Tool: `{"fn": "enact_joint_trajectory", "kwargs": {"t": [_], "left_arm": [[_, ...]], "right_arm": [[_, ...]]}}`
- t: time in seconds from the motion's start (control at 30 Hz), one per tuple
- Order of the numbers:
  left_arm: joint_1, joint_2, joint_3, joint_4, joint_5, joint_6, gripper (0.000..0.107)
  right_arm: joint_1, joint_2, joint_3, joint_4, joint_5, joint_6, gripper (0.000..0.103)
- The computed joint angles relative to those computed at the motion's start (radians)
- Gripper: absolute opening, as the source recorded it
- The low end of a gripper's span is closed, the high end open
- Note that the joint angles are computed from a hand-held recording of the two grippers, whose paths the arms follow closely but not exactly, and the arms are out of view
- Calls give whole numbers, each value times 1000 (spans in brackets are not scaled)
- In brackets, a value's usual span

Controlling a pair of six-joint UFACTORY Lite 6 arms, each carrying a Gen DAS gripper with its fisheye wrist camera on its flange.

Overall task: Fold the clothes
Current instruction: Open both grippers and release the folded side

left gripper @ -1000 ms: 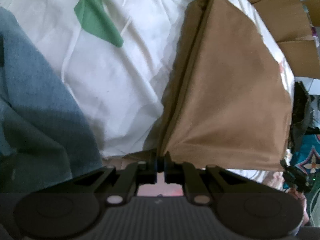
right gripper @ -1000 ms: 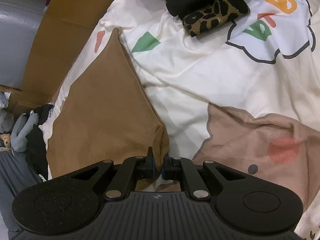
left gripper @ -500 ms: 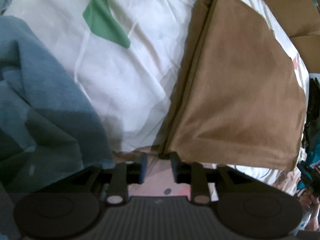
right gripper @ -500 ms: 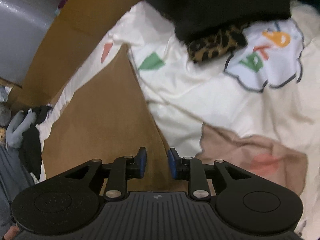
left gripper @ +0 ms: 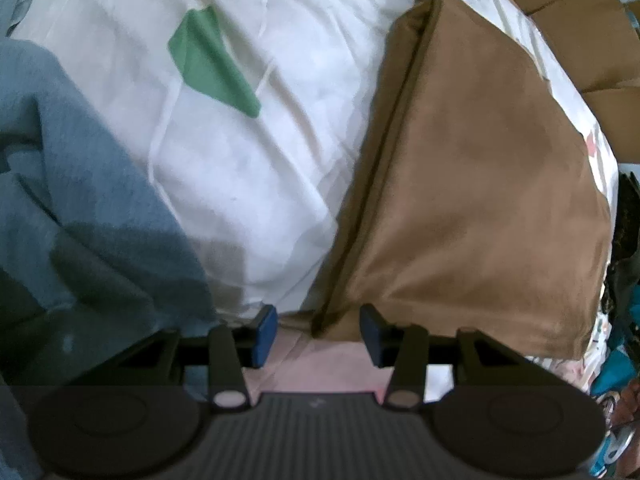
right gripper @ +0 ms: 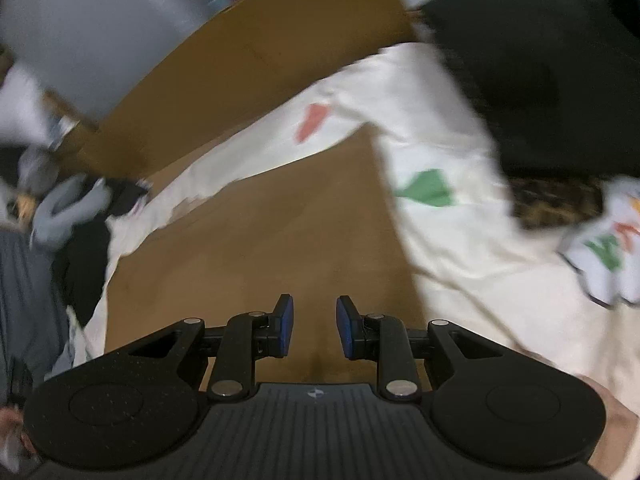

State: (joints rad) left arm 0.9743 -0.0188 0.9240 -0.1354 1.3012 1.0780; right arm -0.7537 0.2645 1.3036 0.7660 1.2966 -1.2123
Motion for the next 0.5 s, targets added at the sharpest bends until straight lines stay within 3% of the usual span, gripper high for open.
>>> {"fn": "enact_joint_trajectory", "kwargs": {"t": [0.13, 0.5], "left_arm": [[-11, -17, -18, -13, 1, -10, 55], [-29, -70, -106, -24, -20, -18, 57]], "right_arm": [[118, -74, -101, -6, -57, -12, 24], [439, -270, -378, -16, -169, -66, 23]]}}
